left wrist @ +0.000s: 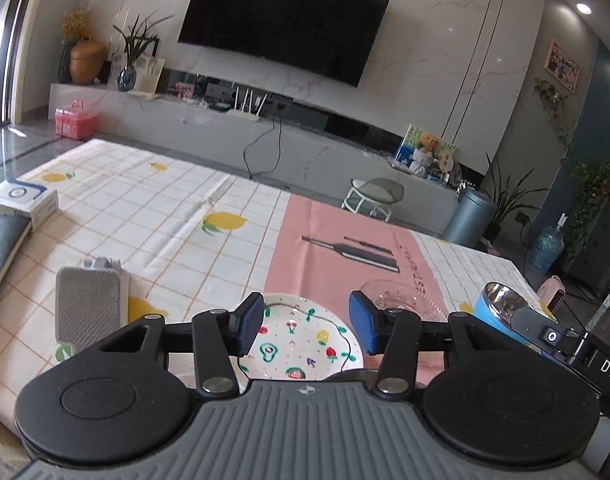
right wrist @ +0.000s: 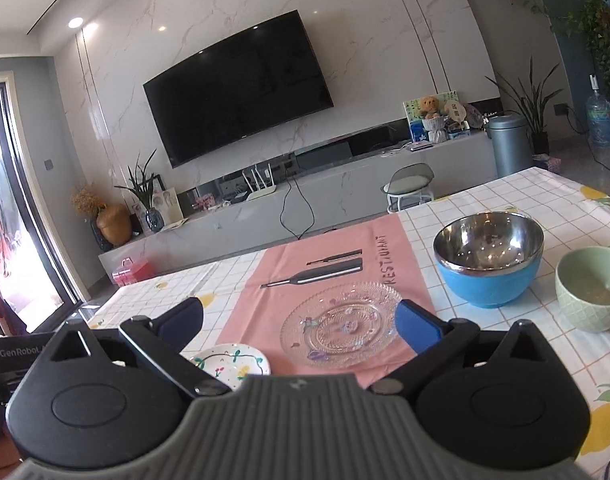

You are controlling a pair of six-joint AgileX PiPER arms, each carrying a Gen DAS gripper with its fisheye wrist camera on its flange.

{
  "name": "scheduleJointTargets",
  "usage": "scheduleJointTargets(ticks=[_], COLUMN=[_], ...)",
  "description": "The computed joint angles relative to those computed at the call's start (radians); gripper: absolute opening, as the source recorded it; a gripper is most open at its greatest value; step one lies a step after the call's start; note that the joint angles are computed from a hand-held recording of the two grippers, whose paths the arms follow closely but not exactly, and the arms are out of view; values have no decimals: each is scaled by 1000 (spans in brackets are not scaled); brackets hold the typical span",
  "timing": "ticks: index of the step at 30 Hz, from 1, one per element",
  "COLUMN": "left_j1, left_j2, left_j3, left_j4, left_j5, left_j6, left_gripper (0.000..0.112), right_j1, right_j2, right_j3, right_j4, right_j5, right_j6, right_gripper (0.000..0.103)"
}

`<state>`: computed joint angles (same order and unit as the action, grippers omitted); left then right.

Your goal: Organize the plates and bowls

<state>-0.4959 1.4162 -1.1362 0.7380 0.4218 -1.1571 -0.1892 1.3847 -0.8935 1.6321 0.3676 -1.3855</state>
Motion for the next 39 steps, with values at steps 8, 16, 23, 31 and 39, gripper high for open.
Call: scheduleJointTargets(ticks=[8,16,23,31,39], left_j1=[-163,-276,-274,-303,-253], left_j2=[-6,101,161,291,483], left_j3=[-69,-299,-412,-644,-998], left_j4=[262,229,143,47,-204], left_j5=[200,457,433,484,621], left_j6=[-133,43,159,381,624], left_gripper=[90,103,103,103,103], right_j1=[-70,-269,-321,-374,-328], right_j2=[13,37,37,156,259], right_j3=[-55,-149,-280,-498,-673], right_j4=[-155,-157,-419,-805,-1252], right_j5=[-19,93,-6,51,106], right_j6=[240,400,469,864,1175], right_gripper=[100,100,100,100,100])
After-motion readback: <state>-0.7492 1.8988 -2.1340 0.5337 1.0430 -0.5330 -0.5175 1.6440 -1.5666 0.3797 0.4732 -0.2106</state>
